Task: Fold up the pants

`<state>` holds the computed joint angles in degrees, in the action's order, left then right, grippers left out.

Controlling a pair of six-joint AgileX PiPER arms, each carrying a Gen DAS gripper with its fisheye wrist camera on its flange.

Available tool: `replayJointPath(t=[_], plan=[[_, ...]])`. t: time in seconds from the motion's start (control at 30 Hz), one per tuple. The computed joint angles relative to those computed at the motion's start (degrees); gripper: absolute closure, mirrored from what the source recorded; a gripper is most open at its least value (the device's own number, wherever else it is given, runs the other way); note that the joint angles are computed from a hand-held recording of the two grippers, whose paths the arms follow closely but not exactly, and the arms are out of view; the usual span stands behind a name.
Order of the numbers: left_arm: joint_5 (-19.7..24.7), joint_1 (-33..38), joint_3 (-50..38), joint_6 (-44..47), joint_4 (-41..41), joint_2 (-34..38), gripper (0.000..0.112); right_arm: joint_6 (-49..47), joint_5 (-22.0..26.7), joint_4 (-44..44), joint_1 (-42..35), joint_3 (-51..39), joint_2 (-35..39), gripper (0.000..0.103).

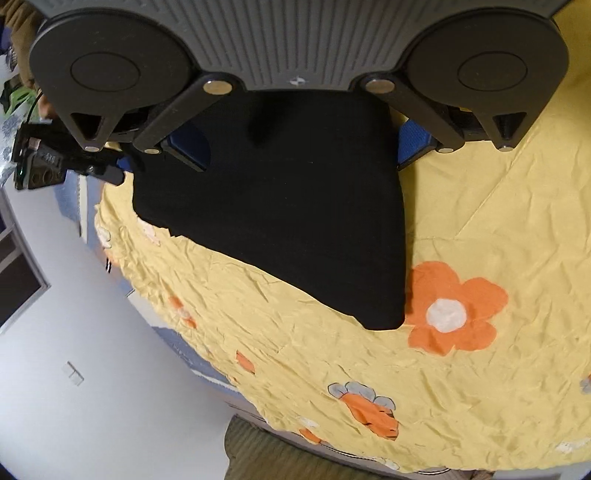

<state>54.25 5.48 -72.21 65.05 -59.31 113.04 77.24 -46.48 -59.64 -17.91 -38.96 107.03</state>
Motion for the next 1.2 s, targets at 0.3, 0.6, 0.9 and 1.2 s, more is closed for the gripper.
replayJointPath(t=[0.3, 0.6, 0.9, 1.2], plan=[[-10.4, -5.1, 4.7, 6.4, -0.6, -3.3, 0.010, 9.2, -3.4, -10.1, -0.4, -8.5, 5.5, 0.023], [-21.1, -11.0, 9.1, 4.5, 3.8, -7.9, 0.055, 9.3, 0.9, -6.8, 2.3, -10.2, 6.4, 0.070], [-10.9, -4.3, 5.8, 3.2, -1.6, -5.5, 0.095, 1.0, 13.0, -1.0, 8.8, -8.2, -0.6, 0.076], [1.4, 0.8, -2.3, -2.0, 0.1, 1.8, 0.036, 4.4, 18.0, -6.9, 9.9, -9.8, -2.4, 0.075]])
